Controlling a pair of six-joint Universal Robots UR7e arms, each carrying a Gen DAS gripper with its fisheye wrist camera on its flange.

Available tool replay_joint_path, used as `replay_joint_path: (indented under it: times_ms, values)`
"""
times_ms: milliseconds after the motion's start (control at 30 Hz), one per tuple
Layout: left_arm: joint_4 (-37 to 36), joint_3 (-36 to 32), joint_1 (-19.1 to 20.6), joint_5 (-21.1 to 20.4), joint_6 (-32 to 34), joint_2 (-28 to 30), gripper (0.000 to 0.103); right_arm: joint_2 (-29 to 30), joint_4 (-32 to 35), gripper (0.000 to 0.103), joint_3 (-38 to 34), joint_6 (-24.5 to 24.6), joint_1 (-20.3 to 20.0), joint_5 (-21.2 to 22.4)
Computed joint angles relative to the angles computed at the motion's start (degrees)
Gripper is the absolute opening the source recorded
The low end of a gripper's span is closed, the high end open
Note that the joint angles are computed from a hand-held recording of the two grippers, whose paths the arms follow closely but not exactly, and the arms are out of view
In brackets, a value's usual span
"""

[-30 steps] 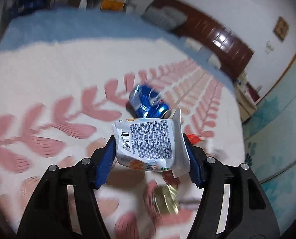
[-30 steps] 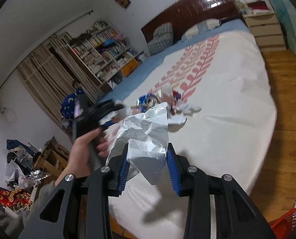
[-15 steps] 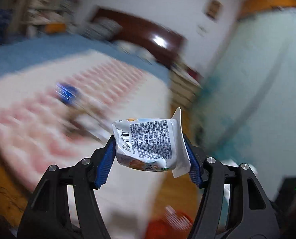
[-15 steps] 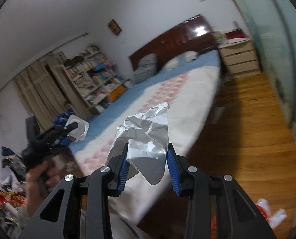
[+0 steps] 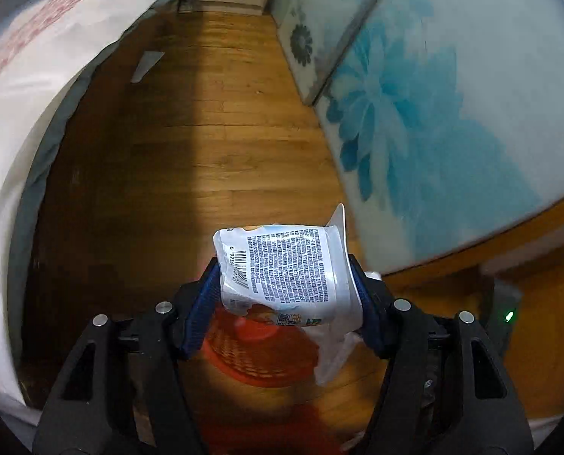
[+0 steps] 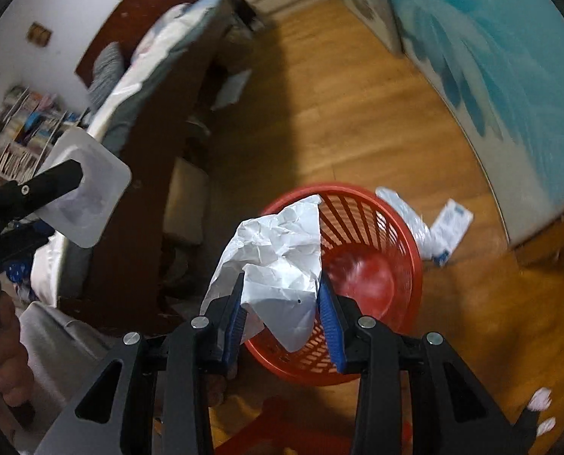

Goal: Collect trash
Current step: 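Carry both items to the red wastebasket and open both tools, then grasp gold can lid with left tool while right tool grasps white paper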

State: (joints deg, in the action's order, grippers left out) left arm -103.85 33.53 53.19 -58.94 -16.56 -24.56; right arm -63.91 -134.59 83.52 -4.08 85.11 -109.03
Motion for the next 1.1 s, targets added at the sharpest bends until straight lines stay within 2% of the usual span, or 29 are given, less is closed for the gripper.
replay_joint_path:
  times_ms: [67,100,133,167,200,333,467,567,633,700,800,933,967,1100]
  values:
    - [2.36,-1.36,0.14,-0.77,-0.39,1.44,0.065,-0.10,-0.12,0.048,0.38,1.35,0.00,-0.66]
    - [4.50,-2.80,0.21,-0.70,-1.03,2.19,0.066,-0.18,-0.50,0.058,0.45,1.33,-0.25,-0.70]
    - [4.65,-1.94,0.21,-0.74,-1.29,1.79,0.069,-0.20,-0.82,0.065,0.22,1.49,-0.09,-1.32]
    - [4.63,-1.35,0.16,-0.65,-1.35,1.43,0.075,0.18,-1.10,0.067,-0.11,1.82,0.32,-2.06]
    - [4.08,-0.96,-0.02,0.17,-1.45,1.27,0.084,0.17,-1.31,0.071,-0.49,1.77,0.30,-2.66]
    - [1.73,1.92,-0.04,0.00,-1.82,-0.82,0.086,0.31,-2.03,0.072,-1.94,1.02,0.49,-4.36]
    - [-0.10,4.52,-0.01,-0.23,-2.96,-2.71,0.086,0.37,-2.74,0.075,-3.42,-0.30,1.29,-4.07]
    - [-6.34,9.86,-0.20,-1.04,-3.07,-6.74,0.086,-0.20,-4.14,0.075,-3.45,-1.53,2.88,-3.25]
    - [-12.71,15.66,-0.83,0.37,-2.65,-11.47,0.086,0.25,-5.79,0.075,-4.17,-3.62,5.18,-3.16]
    - [-17.23,19.72,-1.75,3.79,-0.01,-15.33,0.086,1.21,-7.75,0.076,-5.31,-7.27,8.48,-3.43]
    - [-22.93,25.33,-3.61,13.83,5.06,-21.41,0.086,3.62,-10.01,0.078,-7.86,-11.77,13.36,-2.61]
    - [-35.82,35.13,-5.03,25.30,11.75,-31.04,0.090,7.50,-11.07,0.084,-11.69,-14.09,18.37,2.04]
    - [-39.57,37.94,-5.15,27.18,13.00,-33.67,0.090,8.60,-10.90,0.084,-12.70,-14.20,19.43,3.29]
    - [-45.72,44.71,-4.50,29.90,14.20,-40.36,0.090,14.19,-9.02,0.084,-16.59,-15.45,22.93,6.34]
